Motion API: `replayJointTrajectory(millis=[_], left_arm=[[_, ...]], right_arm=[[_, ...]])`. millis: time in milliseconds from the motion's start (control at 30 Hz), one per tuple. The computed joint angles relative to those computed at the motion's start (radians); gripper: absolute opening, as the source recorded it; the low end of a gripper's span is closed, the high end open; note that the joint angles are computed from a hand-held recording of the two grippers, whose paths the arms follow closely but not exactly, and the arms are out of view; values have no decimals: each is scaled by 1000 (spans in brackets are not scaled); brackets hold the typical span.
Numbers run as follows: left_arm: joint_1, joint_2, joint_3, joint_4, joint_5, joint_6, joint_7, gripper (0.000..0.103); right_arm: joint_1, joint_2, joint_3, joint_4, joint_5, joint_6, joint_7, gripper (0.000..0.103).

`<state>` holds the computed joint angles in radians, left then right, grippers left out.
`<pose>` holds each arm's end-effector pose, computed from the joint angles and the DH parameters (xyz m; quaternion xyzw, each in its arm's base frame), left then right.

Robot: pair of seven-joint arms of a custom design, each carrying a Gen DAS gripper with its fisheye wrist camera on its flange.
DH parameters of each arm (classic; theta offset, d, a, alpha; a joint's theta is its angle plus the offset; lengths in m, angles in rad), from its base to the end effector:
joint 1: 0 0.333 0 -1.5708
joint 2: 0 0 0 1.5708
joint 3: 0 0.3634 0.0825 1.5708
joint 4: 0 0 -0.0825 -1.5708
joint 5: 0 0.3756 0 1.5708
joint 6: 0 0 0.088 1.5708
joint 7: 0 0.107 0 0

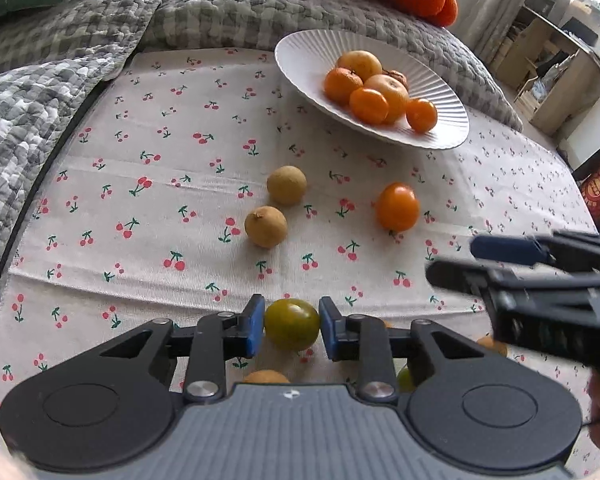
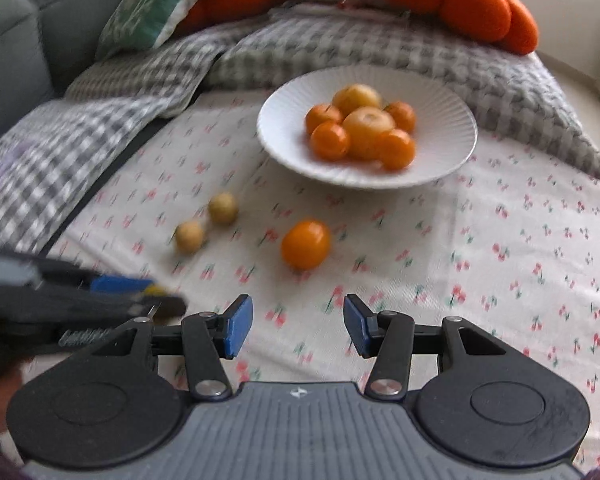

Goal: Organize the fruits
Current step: 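Grasp a green-yellow fruit with the left tool while the right tool grasps an orange oval fruit, then carry both fruits over the white plate and open both tools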

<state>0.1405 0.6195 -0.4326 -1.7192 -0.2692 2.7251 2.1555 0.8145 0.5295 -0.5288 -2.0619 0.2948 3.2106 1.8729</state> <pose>0.7121 -0.1457 0.3424 -0.4796 0.8320 -0.2744 0.0506 0.6235 0.1965 0.3371 -0.6045 0.7131 -0.2260 0.2738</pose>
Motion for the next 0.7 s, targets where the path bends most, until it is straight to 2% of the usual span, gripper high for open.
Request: replayJointTrajectory(millis=[33,133,267,333,400,467,533,633,700], left_arm=[[2,0,-2,0,-2,0,0,25],[9,-1,-9,2,-17,6,-7,25],[23,-1,-23,4,-39,22,-7,25],[22,1,-22,8,-40,18,-12,25],[20,3,-20,12,-40,15,-17,25],[20,3,-22,12,-41,15,-15,25],[24,1,-26,7,-45,21,-11,25],[22,2,-22,8,-42,24,-16,25],[27,3,-27,10,-47,25,-16,25]], right_arm=[[-9,11,6,7,6,16,5,46],[-102,30,101,37,39,68,-10,45],[-153,66,155,87,104,94,-27,44],[-147,87,149,111,138,88,-31,44],[-114,112,112,134,164,69,-25,42],[-118,120,115,141,171,70,-21,41],[-125,125,122,146,178,72,-19,32],[-92,123,87,140,193,62,-3,30],[-121,91,125,124,191,76,-4,30]])
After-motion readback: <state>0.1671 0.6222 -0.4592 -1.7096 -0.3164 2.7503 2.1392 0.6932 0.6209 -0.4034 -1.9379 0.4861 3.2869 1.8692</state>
